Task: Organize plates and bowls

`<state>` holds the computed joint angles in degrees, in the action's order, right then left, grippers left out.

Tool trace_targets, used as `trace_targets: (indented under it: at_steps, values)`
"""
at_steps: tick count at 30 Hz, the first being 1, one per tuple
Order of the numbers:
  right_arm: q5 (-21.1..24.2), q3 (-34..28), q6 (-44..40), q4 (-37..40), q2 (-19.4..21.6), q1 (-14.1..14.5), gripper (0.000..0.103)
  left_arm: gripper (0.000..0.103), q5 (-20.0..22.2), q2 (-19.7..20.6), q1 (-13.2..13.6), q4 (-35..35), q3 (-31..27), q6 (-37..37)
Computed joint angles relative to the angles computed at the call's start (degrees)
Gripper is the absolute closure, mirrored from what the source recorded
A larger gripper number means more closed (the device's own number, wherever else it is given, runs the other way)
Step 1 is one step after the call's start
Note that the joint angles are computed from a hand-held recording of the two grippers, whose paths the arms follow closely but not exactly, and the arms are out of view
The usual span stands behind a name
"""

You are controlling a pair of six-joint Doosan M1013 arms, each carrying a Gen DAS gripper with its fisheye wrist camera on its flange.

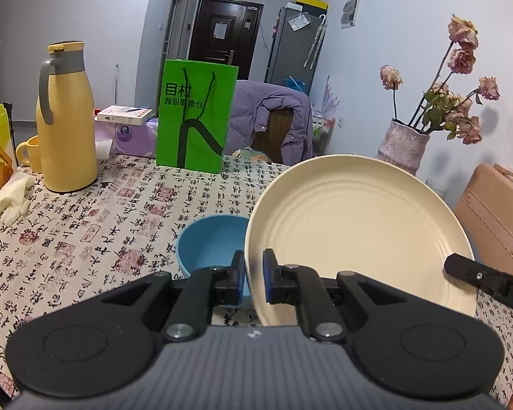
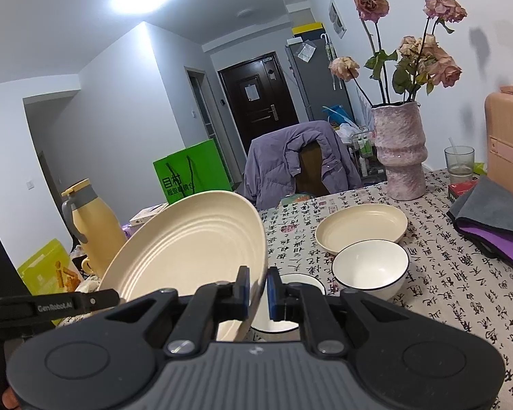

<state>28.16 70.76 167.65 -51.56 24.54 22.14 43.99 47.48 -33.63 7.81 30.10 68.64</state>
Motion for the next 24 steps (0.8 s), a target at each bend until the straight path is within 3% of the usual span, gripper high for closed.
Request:
trace_targets:
  at_steps: [24]
  values:
    - [-0.30,7.74,11.04,-8.95,-4.22,2.13,0.093,0.093,-6.55,-6.63,-1.18,1.15,13.42,-2.24]
